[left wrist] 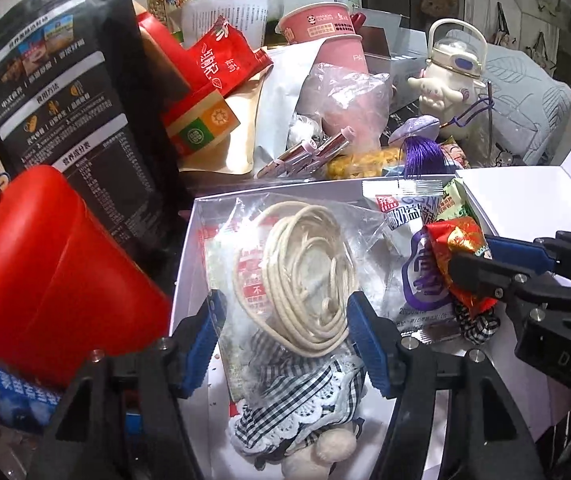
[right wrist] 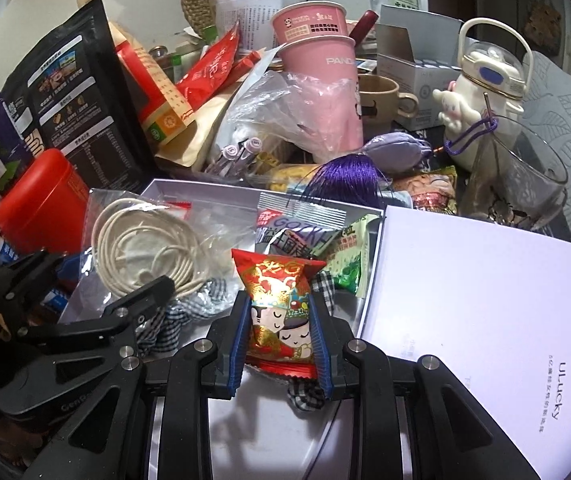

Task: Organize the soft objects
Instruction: 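Lower the cable bag and snack packet into the box and open both grippers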

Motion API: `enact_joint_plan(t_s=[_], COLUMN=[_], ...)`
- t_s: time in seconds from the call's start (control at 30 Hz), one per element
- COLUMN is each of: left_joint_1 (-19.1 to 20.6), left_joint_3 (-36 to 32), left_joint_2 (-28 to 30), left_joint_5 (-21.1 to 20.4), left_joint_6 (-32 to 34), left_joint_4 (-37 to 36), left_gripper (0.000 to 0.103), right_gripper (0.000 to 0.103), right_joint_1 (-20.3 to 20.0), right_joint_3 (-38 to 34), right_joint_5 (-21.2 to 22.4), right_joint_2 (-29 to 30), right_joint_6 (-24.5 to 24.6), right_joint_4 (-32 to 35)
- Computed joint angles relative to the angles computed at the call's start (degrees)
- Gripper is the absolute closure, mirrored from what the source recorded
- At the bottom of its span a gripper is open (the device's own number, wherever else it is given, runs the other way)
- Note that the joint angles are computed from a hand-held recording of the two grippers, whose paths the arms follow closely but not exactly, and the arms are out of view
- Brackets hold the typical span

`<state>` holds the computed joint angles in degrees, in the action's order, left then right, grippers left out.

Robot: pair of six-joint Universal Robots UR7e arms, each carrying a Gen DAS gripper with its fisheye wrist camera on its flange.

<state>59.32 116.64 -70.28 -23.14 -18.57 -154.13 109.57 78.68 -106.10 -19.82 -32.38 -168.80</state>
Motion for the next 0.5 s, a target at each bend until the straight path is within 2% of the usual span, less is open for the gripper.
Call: enact_joint_plan(t_s=[0.1,0.2,0.27,0.33,0.4,0.5], left_joint_1=[-0.32,-0.45,-0.68,-0.96,-1.5,-2.35], left_joint_3=[0.04,0.38,0.78,1.03,1.62,1.99], left_joint_2=[-0.52,-2.06,-3.09,-3.61,-4.16,-4.14], left_joint_5=[-0.14,-2.3,-3.26,-3.21,-2.83,-0.79], left_joint_6=[-1.32,-2.78,-4.06,-5.09,-5.7,-6.42], left_joint_4=[2.0,3.83,4.64,5.33,5.54,5.21], left_gripper=[0.04,0.04,0.04,0.04,0.04,0.04], right_gripper=[0.072,0.062,0.062,0.062,0.057,0.057], right_joint_1=[0.09,0.2,0.23,0.32,0.43,0.57], right_joint_3=[-0.14,0.32,0.72,1.26,2.02,3.18], right_joint_5=[-0.54,-0.77,-0.32,-0.08,-0.07,-0.33], right_joint_2=[0.1,-0.08,-0.44,-0.9,-1.4,-2.19], right_joint_6=[0.18,0.43,0.55,0.77,0.88,0.83], right_joint_4=[0.1,-1.13,-1.29,-1.56,-2.11,-2.63])
